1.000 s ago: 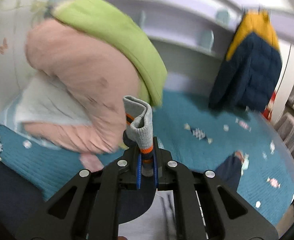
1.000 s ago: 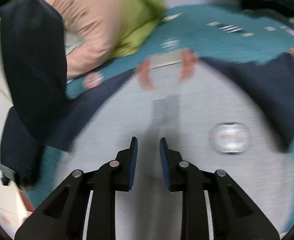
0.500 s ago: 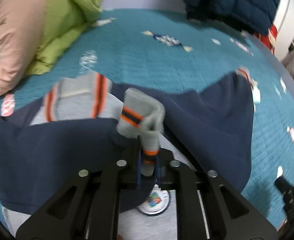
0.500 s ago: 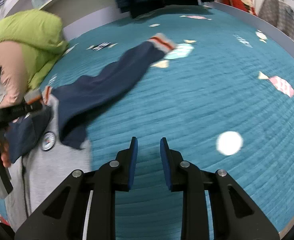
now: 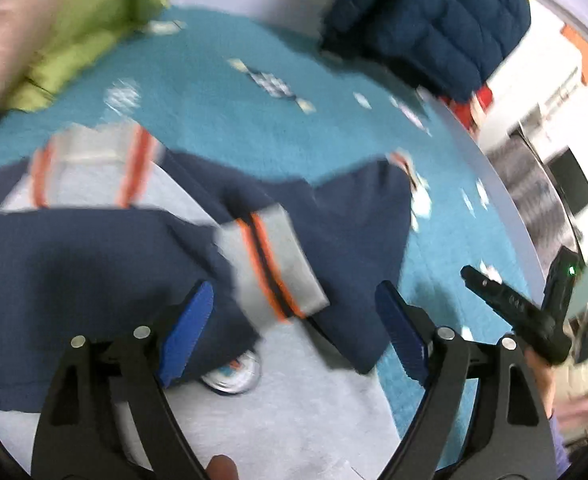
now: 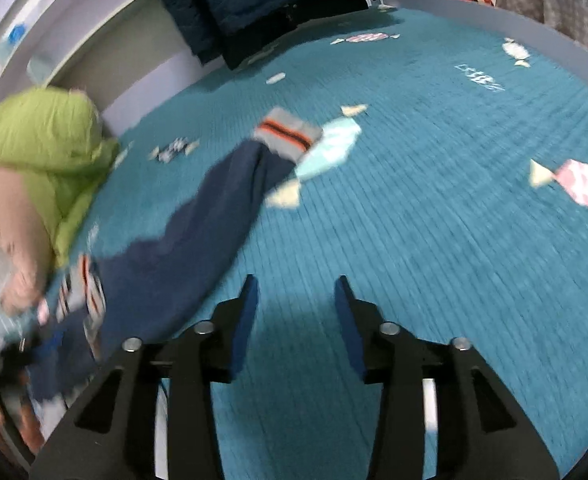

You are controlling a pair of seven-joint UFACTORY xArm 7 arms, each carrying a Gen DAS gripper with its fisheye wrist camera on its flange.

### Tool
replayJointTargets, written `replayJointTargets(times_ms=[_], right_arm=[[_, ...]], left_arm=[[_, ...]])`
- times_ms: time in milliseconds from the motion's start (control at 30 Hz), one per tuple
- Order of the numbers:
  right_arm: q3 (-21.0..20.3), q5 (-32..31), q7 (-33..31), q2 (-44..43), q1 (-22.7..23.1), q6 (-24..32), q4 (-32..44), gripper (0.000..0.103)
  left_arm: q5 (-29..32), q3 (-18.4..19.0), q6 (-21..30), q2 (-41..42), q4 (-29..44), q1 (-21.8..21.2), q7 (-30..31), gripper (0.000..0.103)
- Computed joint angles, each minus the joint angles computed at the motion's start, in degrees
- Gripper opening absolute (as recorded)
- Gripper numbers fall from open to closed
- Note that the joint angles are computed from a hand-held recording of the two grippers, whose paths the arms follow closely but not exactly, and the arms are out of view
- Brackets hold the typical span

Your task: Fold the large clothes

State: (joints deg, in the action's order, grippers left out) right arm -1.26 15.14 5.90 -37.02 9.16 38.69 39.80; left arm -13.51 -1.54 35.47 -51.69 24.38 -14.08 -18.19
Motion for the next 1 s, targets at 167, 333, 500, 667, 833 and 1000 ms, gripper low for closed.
replayJointTargets(times_ms=[167,333,500,667,833,1000], right_arm=[[-2.51,8.45,0.27,14.63,3.15,-3.57,10.19,0.049],[-1.30,12.79,6.28,25.44,0.07,-3.46,17.37,0.050],[-1.06,26.23,1.28,31.07,-0.93,-3.35,20.61,0.057],[0.88,25.37,-0.42,31.94,-2.84,-3.61,21.76,0.019],[2.24,17.26,2.06,24.42,-3.45,-9.87,18.46,0.017],[3.37,6.86,7.47,13.93,-3.91,-14.36,17.07,0.017]], left_arm=[[10.34,-6.61,7.75,8.25,4.09,7.14,-5.12,0.091],[13.18,-7.87,6.73,15.27,5.07,4.47,-3.90,0.090],[12.55,-5.12,3.56,15.25,3.54,2.59,-2.13,0.090],[11.37,-4.27,2.33,13.50,2.24,1.97,-0.54,0.090],[2.72,1.65,0.49,3.82,-1.51,-1.26,3.27,0.091],[1.49,3.59,5.79,-8.84,-2.74,3.14,3.40,0.091]])
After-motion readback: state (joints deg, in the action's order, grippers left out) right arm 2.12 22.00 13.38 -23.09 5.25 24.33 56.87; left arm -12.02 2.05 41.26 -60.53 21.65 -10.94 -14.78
